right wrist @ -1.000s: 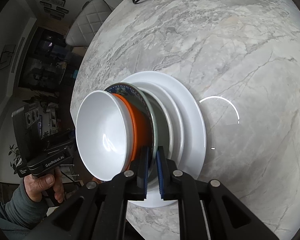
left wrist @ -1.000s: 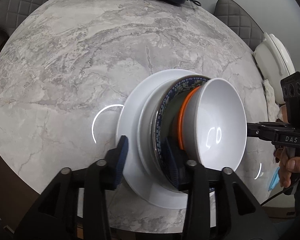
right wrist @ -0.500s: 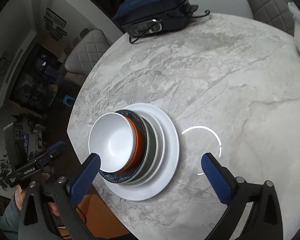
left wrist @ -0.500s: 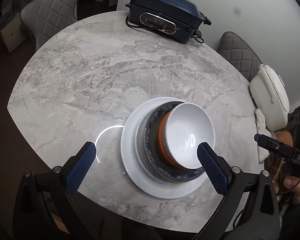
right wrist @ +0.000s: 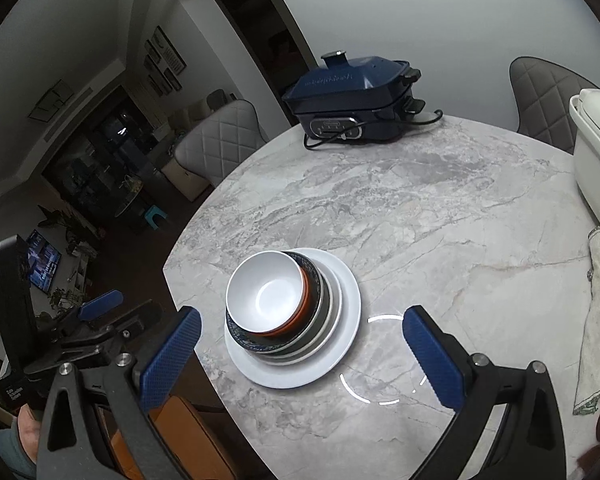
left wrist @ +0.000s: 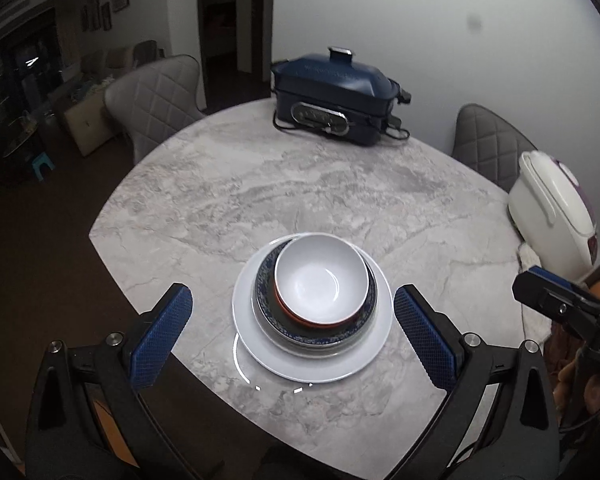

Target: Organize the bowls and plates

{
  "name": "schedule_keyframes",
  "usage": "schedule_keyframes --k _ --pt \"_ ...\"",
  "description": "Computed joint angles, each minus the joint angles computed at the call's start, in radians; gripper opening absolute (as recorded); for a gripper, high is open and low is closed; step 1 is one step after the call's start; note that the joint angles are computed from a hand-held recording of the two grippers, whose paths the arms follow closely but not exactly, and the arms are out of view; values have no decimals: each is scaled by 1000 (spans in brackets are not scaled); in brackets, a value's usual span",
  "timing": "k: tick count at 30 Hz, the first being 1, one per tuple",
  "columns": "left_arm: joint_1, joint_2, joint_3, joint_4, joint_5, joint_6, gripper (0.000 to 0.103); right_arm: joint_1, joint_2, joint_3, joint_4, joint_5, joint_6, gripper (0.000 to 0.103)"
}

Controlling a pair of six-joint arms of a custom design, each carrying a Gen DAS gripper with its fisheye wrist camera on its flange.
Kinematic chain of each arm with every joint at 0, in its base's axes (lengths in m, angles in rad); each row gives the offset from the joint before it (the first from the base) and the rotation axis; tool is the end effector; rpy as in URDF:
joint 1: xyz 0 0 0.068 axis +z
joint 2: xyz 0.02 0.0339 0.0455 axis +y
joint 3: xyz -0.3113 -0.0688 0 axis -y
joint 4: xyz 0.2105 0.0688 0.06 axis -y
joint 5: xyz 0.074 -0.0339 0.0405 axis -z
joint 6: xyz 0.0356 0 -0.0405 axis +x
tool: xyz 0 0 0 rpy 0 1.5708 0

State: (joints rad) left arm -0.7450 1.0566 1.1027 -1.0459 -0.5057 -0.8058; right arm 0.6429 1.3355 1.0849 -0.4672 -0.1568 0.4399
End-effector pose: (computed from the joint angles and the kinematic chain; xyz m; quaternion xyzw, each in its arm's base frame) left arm 0.1082 -0.0763 0.3657 -0.0987 0.9264 -0.0195 0.3628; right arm 0.1955 0.1534 0.3503 -0.1242 0.8997 0.2736 0.3167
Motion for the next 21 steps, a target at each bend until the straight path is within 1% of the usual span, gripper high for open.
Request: schedule_keyframes --k 2,4,5,6,7,8,9,10,12,14,17,18,21 --pt "-133 24 67 -97 -105 -130 102 -19 -42 -6 6 -9 -11 103" --pt "-217 82 137 -188 -163 -195 102 -38 -75 1 0 -11 -17 103" --pt "-258 114 168 -237 -179 -259 102 -45 -89 10 -9 -6 -22 103" --pt "-274 145 203 -282 -173 -319 102 -46 -101 21 -15 8 -27 103" --pt "-280 155 215 -276 -149 -340 102 -46 -112 31 -22 22 -34 103" --pt "-264 143 207 -217 -100 -299 102 -45 -123 40 -31 32 -42 103" --pt "-258 149 215 -190 -62 -270 102 -42 -131 49 -41 40 -48 103" --pt "-250 176 236 -196 -49 -235 102 -33 -137 58 -55 62 -50 103" --pt "-240 227 282 -214 -71 -160 101 -22 -150 61 -65 82 -42 103" --pt "-220 236 305 -188 -75 -109 101 -14 -145 70 -96 79 -13 103" --pt "-138 268 339 -155 -32 -10 101 7 -139 69 -125 92 54 103" --pt "-96 279 346 -137 2 35 101 19 -135 71 -134 107 72 103" --pt "-28 306 383 -136 35 97 101 54 -116 102 -184 182 101 103"
